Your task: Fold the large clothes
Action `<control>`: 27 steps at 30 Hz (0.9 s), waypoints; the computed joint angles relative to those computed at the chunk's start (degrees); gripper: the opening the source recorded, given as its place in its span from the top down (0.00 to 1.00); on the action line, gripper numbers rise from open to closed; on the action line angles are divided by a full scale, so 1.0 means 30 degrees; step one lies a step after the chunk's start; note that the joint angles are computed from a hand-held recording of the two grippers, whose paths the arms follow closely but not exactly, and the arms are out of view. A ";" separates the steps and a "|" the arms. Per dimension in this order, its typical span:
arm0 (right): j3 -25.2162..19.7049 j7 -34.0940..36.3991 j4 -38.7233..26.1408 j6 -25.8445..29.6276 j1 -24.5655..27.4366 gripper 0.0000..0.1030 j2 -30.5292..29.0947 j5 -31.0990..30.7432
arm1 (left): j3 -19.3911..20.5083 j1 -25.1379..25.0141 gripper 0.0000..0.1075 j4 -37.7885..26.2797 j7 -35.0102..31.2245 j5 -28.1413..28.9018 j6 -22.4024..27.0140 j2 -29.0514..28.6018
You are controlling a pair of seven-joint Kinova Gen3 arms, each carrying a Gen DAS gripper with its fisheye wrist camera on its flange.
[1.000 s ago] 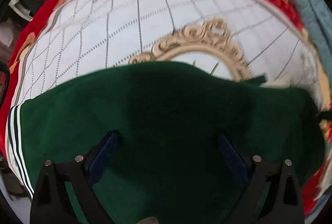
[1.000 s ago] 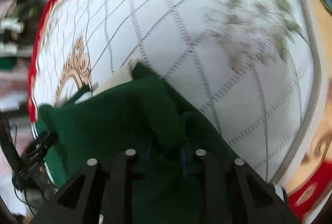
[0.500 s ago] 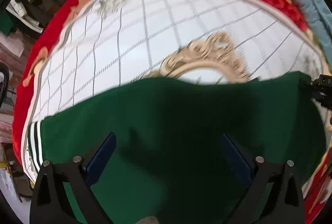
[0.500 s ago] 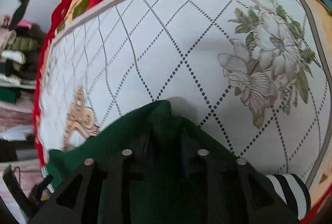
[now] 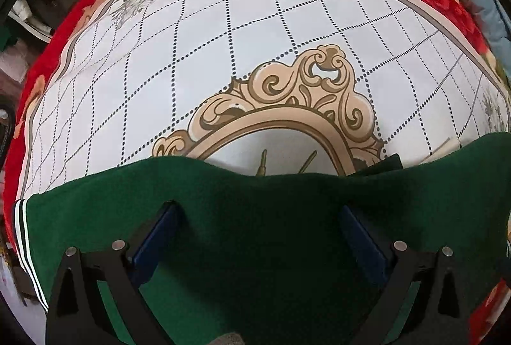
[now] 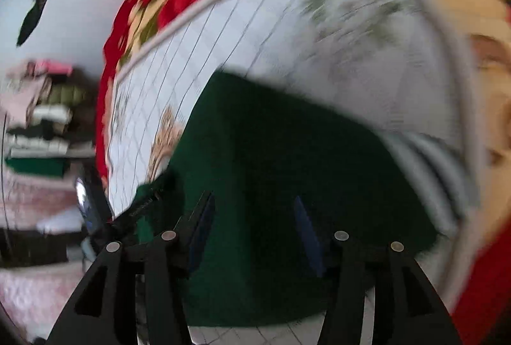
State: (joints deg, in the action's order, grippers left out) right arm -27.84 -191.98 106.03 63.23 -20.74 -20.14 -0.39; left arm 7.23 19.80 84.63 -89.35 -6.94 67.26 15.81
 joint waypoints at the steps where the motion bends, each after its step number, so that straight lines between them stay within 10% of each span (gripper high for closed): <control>1: 0.0115 0.0777 0.0459 -0.0777 0.0194 0.59 0.0781 0.0043 | -0.0010 -0.0024 0.04 -0.0018 -0.0048 -0.0016 0.0089 -0.0060; 5: 0.0236 0.2637 0.1544 -0.2898 0.1872 0.59 0.4132 0.0087 | -0.0138 -0.0253 0.04 -0.0235 -0.0032 0.0027 0.0328 -0.0194; 9: 0.1877 0.3142 -0.0393 -0.0996 0.0102 0.59 0.4972 0.0648 | -0.0310 -0.0626 0.04 -0.0981 0.0366 0.0263 0.1386 -0.0470; 19: -0.4743 -0.3724 -0.1194 0.4541 0.5312 0.24 -0.2275 -0.1083 | -0.0077 -0.1807 0.04 0.1007 -0.0270 0.0850 0.1799 -0.2859; 27: -0.5048 -0.3941 0.5187 -0.0488 0.8113 0.38 -0.7812 -0.6953 | -0.0121 -0.1885 0.04 0.3722 0.0116 0.1281 -0.1153 -0.2190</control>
